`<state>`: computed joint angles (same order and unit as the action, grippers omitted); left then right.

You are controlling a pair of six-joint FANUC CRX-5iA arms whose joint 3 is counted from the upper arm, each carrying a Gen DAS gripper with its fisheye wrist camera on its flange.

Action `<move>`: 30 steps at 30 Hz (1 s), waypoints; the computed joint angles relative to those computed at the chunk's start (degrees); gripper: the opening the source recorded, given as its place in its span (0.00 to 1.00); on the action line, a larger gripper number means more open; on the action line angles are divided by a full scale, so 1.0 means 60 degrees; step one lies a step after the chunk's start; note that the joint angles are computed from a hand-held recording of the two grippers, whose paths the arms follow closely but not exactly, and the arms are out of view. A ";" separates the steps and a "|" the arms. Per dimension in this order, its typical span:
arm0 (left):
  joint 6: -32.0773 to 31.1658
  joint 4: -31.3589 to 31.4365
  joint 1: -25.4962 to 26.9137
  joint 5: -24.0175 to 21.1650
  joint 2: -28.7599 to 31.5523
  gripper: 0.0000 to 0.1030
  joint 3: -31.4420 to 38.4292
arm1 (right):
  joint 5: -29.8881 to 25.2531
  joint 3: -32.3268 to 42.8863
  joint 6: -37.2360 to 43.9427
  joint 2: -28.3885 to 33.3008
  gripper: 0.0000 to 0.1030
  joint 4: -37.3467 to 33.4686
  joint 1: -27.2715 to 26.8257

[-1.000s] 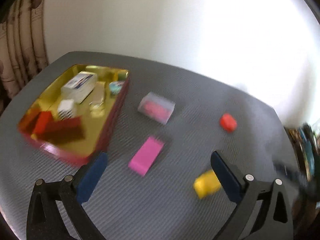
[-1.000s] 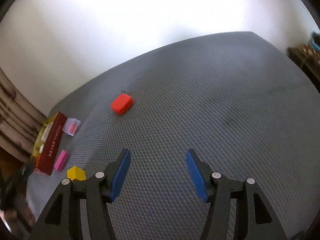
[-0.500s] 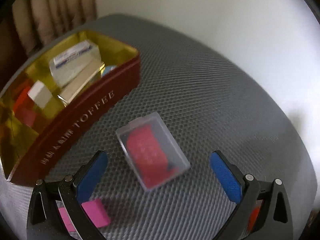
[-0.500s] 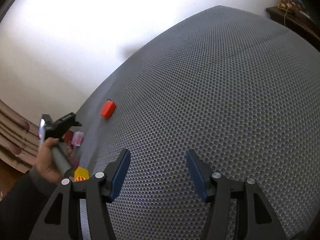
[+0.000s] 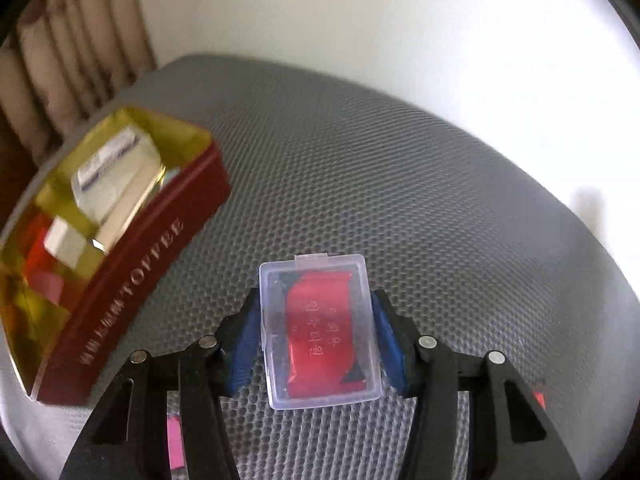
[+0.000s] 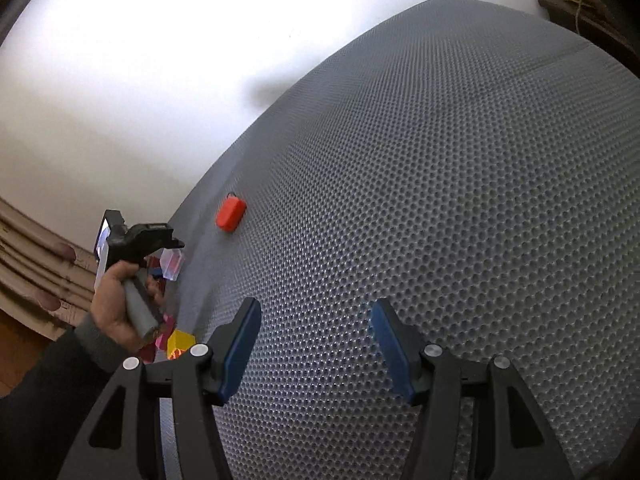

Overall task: Organize rigid objects
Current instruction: 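Carry the clear case over the tin with the left gripper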

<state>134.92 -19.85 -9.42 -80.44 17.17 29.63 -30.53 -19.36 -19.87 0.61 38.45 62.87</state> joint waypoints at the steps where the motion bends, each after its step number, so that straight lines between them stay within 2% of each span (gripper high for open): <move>1: -0.0176 -0.0040 -0.0033 0.0007 -0.0059 0.48 0.0010 | -0.0032 -0.0023 -0.0098 -0.0026 0.58 0.0124 0.0014; 9: -0.1112 -0.0793 -0.0163 -0.0396 -0.0608 0.48 0.0675 | -0.0339 -0.0064 -0.0201 -0.0331 0.58 0.0713 0.0153; 12: -0.1549 -0.1209 -0.0181 -0.0730 -0.0410 0.48 0.1640 | -0.0444 -0.0061 -0.0301 -0.0389 0.58 0.1009 0.0207; 18: -0.2203 -0.1890 -0.0116 -0.0944 -0.0667 0.48 0.2332 | -0.0846 -0.0168 -0.0357 -0.0777 0.58 0.1510 0.0404; 22: -0.2458 -0.2144 0.0073 -0.1071 -0.0912 0.48 0.2514 | -0.0963 -0.0093 -0.0371 -0.0831 0.58 0.1798 0.0484; 30: -0.2713 -0.2181 0.0875 -0.0654 -0.1303 0.48 0.2007 | -0.1019 0.0011 -0.0140 -0.0894 0.58 0.1747 0.0626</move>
